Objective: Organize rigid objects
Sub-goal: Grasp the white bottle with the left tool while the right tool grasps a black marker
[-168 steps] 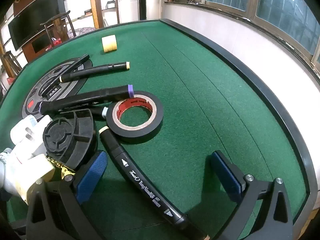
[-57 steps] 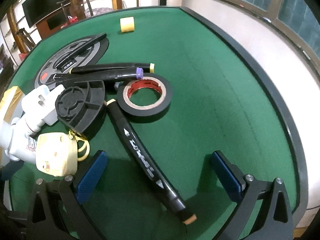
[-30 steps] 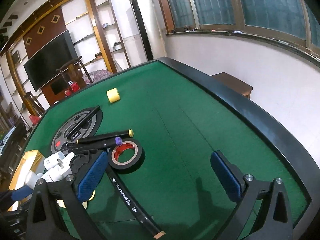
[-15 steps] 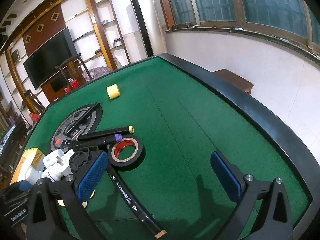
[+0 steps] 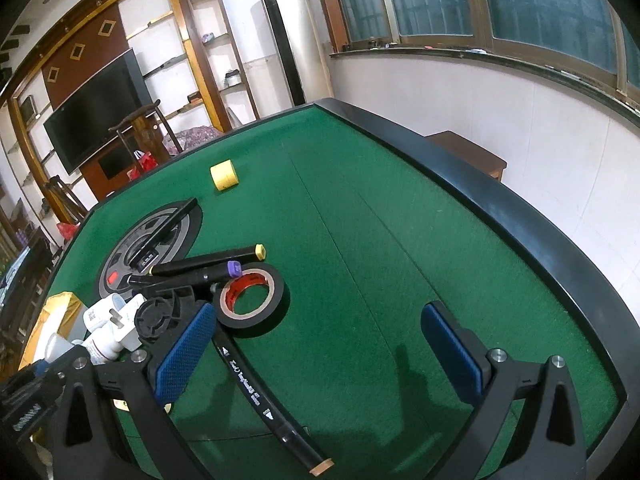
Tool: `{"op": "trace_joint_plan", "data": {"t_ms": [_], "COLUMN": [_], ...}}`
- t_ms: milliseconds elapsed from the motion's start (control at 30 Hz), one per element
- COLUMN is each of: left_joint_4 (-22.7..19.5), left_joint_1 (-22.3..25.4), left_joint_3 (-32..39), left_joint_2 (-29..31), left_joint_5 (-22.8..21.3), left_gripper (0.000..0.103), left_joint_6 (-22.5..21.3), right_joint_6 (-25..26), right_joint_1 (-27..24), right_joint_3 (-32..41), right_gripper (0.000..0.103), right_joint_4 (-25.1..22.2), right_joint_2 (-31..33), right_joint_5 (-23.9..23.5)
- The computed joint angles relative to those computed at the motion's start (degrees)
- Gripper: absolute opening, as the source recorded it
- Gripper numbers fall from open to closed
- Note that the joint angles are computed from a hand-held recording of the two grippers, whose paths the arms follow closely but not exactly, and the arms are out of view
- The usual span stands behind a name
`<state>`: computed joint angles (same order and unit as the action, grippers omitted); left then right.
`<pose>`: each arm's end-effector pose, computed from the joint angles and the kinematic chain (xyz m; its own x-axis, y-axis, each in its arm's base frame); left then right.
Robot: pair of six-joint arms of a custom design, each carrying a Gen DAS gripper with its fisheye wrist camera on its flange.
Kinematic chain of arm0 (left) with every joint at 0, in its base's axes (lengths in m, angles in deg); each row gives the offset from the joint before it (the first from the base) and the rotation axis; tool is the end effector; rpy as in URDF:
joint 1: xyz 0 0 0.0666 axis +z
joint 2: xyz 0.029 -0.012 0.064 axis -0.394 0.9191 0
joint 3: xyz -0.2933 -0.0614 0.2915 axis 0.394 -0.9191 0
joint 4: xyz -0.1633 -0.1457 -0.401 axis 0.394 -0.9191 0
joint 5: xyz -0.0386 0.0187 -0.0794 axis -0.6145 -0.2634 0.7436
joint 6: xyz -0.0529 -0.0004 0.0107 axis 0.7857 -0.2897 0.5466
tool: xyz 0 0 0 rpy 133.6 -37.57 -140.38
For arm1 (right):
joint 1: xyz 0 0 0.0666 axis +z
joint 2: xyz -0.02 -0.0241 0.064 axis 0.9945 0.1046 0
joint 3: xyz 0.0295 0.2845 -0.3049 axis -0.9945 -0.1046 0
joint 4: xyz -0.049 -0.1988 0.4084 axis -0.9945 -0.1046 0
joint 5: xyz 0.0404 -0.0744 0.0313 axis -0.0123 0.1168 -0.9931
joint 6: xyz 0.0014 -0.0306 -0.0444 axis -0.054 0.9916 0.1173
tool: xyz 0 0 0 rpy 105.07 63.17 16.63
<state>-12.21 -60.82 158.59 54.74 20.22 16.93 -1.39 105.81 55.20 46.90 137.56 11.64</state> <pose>0.4836 -0.3617 0.3546 -0.7254 -0.1023 -0.6806 0.0662 0.9739 -0.2170 0.4985 0.1894 0.3348 -0.6393 0.2298 -0.7338 0.1246 0.9726 0.1961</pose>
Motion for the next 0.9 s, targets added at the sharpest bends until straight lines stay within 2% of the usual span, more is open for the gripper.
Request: {"op": "trace_joint_plan", "data": {"t_ms": [133, 200, 267, 333, 400, 467, 500, 533, 567, 633, 733, 833, 900], "left_joint_4": [1.61, 2.81, 3.68, 4.57, 5.20, 5.64, 5.79, 5.91, 5.76, 5.40, 5.24, 5.73, 6.05], "left_joint_1": [0.36, 0.32, 0.23, 0.18, 0.27, 0.44, 0.62, 0.84, 0.98, 1.28, 1.59, 2.02, 2.47], "left_joint_3": [-2.36, -4.08, -5.66, -7.49, -8.94, -10.37, -10.82, -11.44, -12.04, -12.93, -14.02, -15.41, -16.13], "left_joint_2": [-2.99, -5.22, -7.38, -9.84, -11.72, -13.56, -14.18, -15.00, -15.88, -17.22, -18.63, -20.39, -21.25], "left_joint_5": [3.06, 3.96, 4.56, 5.09, 5.22, 5.40, 5.62, 5.83, 5.61, 5.05, 4.43, 4.08, 4.25], "left_gripper": [0.035, 0.035, 0.035, 0.035, 0.035, 0.035, 0.035, 0.035, 0.035, 0.035, 0.035, 0.035, 0.035], "left_joint_6": [3.11, 3.69, 3.86, 3.86, 3.74, 4.23, 4.53, 4.73, 4.86, 4.85, 4.93, 5.23, 5.47], "right_joint_6": [0.25, 1.47, 3.73, 6.52, 11.74, 16.11, 18.29, 20.43, 22.42, 24.26, 24.13, 22.96, 22.47], "right_joint_1": [-0.07, -0.39, -0.98, -0.80, -0.05, 0.95, 1.50, 2.08, 2.65, 3.24, 3.25, 2.38, 1.88], "right_joint_3": [-0.05, 0.19, 0.73, 0.81, 1.69, 2.98, 3.86, 4.88, 5.92, 7.07, 8.49, 8.55, 8.41], "right_gripper": [0.103, 0.103, 0.103, 0.102, 0.100, 0.092, 0.084, 0.074, 0.067, 0.045, 0.029, 0.016, 0.016], "right_joint_4": [0.45, 0.37, -0.54, -0.76, -2.01, -4.07, -5.48, -7.15, -8.85, -10.95, -13.43, -13.76, -14.28], "right_joint_2": [0.12, 0.32, 0.36, -0.11, -0.02, 0.88, 1.71, 2.83, 4.15, 6.01, 8.21, 8.12, 7.79], "right_joint_5": [-0.72, -3.20, -8.66, -10.22, -10.91, -11.03, -11.01, -10.80, -10.58, -10.12, -10.49, -12.45, -14.75]}}
